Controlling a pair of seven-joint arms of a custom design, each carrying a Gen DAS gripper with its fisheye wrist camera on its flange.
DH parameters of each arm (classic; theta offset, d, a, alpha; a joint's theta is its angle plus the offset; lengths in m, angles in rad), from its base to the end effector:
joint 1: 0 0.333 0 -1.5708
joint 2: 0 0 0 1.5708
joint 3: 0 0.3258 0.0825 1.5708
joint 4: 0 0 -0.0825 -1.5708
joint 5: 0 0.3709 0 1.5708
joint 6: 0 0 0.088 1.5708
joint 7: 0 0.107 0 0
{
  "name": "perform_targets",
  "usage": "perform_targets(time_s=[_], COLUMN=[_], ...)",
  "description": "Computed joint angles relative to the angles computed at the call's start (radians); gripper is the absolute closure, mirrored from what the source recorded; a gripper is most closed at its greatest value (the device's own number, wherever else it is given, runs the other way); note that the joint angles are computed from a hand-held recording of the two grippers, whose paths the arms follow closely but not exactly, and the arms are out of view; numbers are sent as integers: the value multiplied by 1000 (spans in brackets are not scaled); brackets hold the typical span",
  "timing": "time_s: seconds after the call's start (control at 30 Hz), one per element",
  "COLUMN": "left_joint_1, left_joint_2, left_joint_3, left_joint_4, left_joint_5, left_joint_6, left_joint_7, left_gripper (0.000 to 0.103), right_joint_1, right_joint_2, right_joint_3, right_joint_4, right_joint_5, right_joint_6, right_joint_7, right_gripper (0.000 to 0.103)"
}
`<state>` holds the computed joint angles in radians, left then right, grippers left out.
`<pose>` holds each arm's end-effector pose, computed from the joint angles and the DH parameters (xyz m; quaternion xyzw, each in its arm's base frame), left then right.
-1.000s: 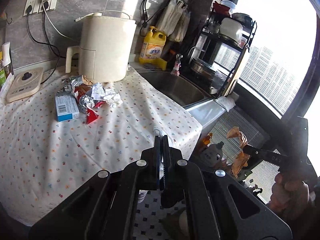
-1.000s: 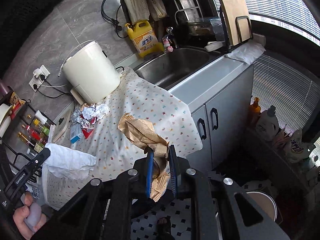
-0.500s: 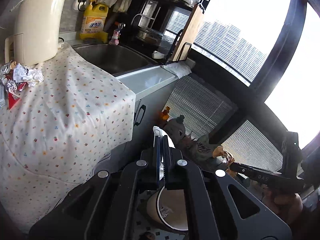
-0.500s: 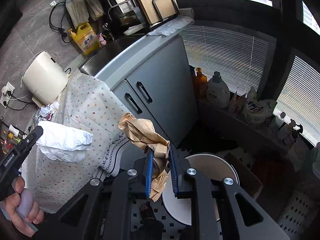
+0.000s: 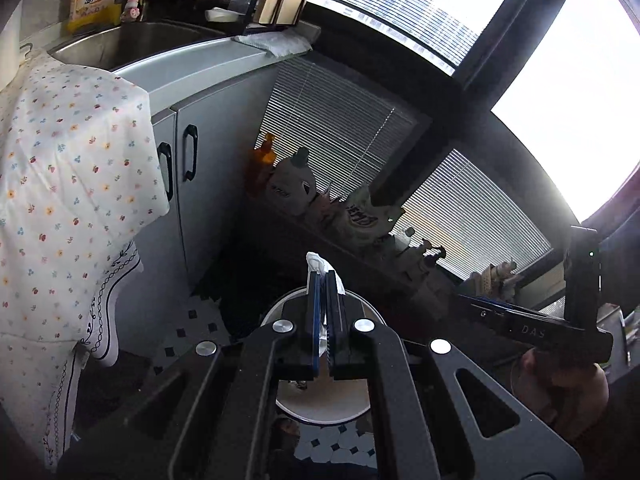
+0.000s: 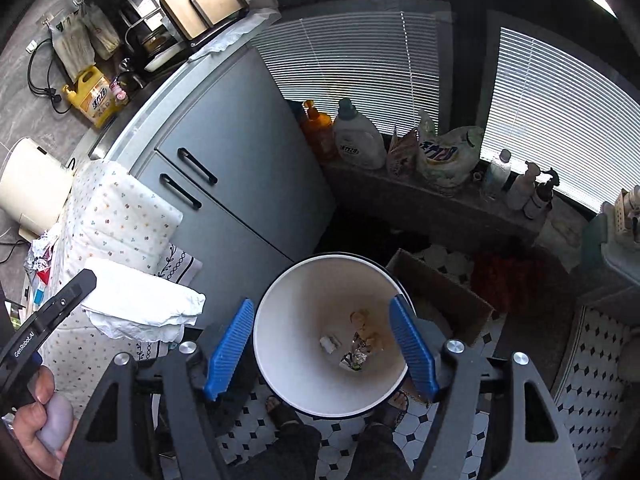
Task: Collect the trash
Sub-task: 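Carry the tissue and brown paper over the bucket and open both tools, then move both open tools back over the counter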
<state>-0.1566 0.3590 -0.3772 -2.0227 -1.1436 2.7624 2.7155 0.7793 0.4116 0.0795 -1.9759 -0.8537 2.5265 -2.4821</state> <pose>0.5509 -0.2666 0.3227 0.4275 -0.8219 0.3750 0.0341 0.4011 0.4723 0.2895 -0.4058 0.8771 -0.1329 0.2199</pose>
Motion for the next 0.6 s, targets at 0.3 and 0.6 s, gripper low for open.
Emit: perform_targets(time_s=[0.3,0.6], left_joint_1=[-69,-41], left_joint_2=[64,46], left_joint_3=[-9,-32], left_joint_4=[54,41], left_joint_5=[190,168], left_joint_6=[-95,-44], left_joint_7=[-98,-81], left_gripper=[95,36], right_joint_1=[13,-16], right_joint_2=[-132,-152], right_joint_3=[51,93], right_joint_4=[-133,-158], right_joint_5=[5,1], right_joint_6=[-157,-174], right_joint_7=[138,189], right_gripper=[21,17])
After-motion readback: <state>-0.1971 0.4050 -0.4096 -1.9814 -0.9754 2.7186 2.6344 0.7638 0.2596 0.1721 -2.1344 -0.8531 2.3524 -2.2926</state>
